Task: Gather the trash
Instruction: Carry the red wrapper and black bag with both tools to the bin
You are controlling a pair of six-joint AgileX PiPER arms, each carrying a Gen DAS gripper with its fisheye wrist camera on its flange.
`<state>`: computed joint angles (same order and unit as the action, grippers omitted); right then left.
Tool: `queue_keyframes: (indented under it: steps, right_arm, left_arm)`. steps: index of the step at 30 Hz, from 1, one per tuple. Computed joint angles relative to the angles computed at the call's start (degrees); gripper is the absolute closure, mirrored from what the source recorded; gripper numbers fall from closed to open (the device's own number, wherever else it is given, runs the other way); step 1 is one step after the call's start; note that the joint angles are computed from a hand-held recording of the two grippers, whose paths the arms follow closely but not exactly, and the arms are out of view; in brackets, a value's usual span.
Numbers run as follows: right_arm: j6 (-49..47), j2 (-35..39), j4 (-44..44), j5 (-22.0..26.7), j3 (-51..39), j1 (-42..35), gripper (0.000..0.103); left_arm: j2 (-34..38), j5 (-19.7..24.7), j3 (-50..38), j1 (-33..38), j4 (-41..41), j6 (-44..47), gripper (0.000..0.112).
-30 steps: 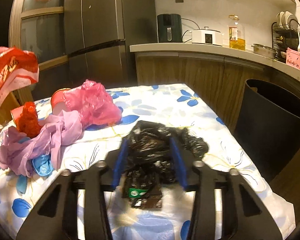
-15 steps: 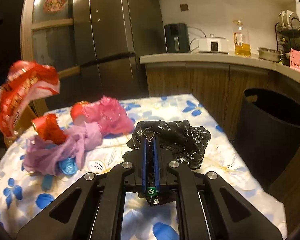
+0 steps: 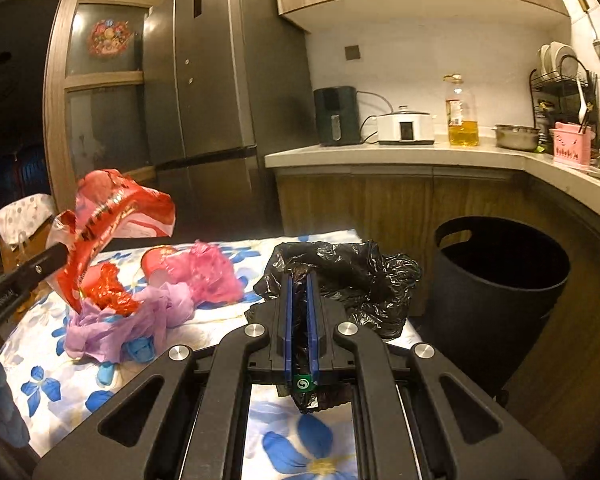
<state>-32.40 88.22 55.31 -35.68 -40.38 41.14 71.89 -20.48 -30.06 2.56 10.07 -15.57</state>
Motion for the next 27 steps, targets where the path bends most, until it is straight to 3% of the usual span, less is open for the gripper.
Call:
queue_keyframes:
  steps: [14, 27]
  right_arm:
    - [-0.1, -6.2, -0.9, -1.8, 4.7, -6.4, 0.096]
    - [0.1, -10.3, -4.6, -1.6, 6.8, -17.1, 0.096]
  left_arm:
    - [6.4, -0.6, -7.6, -15.7, -22.0, 21.1, 0.112]
    - [16.9, -1.4, -19.2, -28.4, -31.3, 30.3, 0.112]
